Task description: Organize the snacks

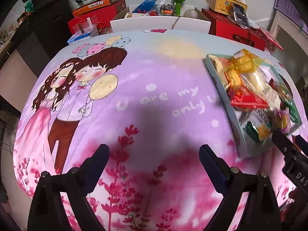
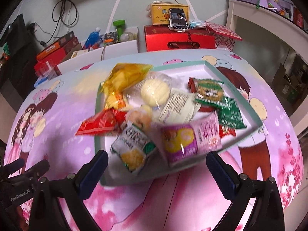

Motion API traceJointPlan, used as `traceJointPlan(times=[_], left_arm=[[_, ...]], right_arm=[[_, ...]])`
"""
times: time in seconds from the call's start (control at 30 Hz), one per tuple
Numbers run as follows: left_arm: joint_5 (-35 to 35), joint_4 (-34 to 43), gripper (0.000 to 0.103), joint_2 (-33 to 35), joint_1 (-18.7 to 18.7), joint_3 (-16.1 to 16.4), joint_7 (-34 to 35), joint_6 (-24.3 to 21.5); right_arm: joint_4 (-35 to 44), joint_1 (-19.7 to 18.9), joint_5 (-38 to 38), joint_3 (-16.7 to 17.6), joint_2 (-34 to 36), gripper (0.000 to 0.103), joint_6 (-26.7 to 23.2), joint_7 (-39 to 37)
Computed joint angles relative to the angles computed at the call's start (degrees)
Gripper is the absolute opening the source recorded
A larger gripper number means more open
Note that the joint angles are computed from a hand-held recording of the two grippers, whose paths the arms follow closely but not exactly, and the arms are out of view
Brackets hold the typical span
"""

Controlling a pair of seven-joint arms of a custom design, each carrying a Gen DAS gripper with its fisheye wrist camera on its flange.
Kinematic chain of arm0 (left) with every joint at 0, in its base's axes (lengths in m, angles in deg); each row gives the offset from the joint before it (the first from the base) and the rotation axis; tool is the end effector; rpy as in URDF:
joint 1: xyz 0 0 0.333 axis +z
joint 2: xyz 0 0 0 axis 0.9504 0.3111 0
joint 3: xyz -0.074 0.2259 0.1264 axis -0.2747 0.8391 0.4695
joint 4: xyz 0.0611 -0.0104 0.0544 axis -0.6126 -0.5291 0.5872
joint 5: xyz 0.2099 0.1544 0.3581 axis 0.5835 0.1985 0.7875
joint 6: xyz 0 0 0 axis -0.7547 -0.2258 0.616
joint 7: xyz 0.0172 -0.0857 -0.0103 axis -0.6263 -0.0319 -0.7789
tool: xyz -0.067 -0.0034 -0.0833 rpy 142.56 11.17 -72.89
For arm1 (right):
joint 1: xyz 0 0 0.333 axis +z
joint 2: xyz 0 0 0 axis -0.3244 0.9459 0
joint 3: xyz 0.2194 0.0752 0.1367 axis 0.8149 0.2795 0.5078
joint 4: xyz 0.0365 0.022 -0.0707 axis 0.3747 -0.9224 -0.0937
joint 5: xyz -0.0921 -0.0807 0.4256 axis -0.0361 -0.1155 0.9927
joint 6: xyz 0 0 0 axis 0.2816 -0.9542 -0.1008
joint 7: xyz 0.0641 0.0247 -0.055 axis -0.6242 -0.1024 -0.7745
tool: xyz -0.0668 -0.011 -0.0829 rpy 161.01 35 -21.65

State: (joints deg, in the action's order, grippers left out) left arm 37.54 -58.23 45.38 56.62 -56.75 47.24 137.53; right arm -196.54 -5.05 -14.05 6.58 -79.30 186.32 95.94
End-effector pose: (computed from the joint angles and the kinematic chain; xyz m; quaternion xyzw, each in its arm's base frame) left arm 0.4847 -0.2773 0.4691 -0.7490 0.6218 -0.1317 0.1872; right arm 0.4893 0.2522 0.4676 -0.6733 0.6741 -0.2183 0.2113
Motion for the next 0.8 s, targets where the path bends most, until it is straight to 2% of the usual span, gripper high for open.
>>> traceJointPlan(times=[0.3,0.8], left_arm=[[0.55,-2.52,0.094,-2.78,-0.68,-0.70,-1.30,-1.06],[-0.54,-1.13,0.094,-1.08,-0.43,0.01,-0.22,-3.00]], right_arm=[[-3.39,0.65,0.33,1.01,-2.76,0.103,-0.85,-0.16],[-3.36,0.48,0.46,0.95,-2.46,0.103,-0.43,-0.01]])
